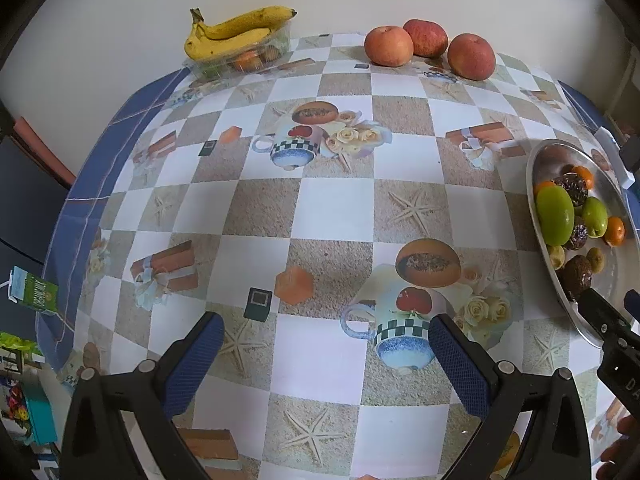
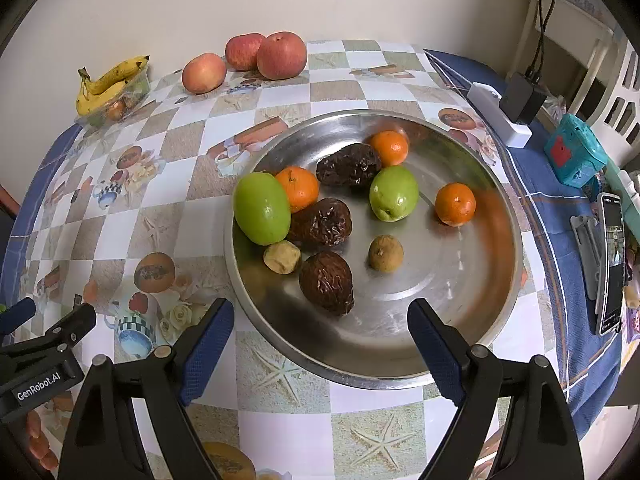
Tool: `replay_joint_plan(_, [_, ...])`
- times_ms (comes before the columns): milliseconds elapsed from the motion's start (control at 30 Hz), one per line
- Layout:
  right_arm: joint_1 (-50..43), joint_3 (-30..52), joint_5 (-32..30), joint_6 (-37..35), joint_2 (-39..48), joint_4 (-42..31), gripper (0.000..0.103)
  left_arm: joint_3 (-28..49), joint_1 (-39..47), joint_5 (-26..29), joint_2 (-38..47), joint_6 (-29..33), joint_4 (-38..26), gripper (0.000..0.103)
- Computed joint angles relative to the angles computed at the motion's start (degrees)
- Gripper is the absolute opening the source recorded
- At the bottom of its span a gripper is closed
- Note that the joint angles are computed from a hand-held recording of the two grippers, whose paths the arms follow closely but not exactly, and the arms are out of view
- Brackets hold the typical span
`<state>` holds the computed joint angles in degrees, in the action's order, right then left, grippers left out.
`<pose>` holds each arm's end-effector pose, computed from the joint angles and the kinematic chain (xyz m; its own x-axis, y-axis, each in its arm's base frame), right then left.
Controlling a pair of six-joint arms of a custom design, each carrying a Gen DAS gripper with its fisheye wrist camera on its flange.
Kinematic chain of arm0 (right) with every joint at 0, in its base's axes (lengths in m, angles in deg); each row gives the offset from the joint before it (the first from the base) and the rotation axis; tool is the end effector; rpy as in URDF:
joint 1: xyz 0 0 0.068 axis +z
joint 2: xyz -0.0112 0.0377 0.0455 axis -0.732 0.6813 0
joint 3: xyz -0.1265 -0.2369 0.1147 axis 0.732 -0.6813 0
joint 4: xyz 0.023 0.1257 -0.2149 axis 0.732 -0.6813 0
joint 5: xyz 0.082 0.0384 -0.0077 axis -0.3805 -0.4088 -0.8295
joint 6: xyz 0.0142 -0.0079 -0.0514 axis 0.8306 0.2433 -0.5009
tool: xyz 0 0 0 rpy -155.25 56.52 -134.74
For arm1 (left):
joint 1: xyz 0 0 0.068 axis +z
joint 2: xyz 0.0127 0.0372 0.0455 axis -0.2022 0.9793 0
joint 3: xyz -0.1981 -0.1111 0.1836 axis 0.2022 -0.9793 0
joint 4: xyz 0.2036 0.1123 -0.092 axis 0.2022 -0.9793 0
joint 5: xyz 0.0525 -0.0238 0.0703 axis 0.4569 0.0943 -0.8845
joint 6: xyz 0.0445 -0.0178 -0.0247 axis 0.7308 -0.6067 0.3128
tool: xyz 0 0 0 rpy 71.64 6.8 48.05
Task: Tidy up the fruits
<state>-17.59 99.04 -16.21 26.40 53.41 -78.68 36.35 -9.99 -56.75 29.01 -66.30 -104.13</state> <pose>0.2023 0.1072 0.2167 -0.9072 0.0097 -0.4206 -0.0070 0.9992 0.0382 0.1906 0.0110 0.2142 -0.9227 -0.1103 -0.3695 -0.1624 0.9802 0.1129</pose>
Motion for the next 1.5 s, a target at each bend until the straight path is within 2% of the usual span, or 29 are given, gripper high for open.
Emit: replay_joint_plan(1500, [0.61, 0.22, 0.00, 0.11, 1.60, -0.13, 0.089, 0.19, 1.47, 1.41, 1.88, -0.28, -0.51, 0.103])
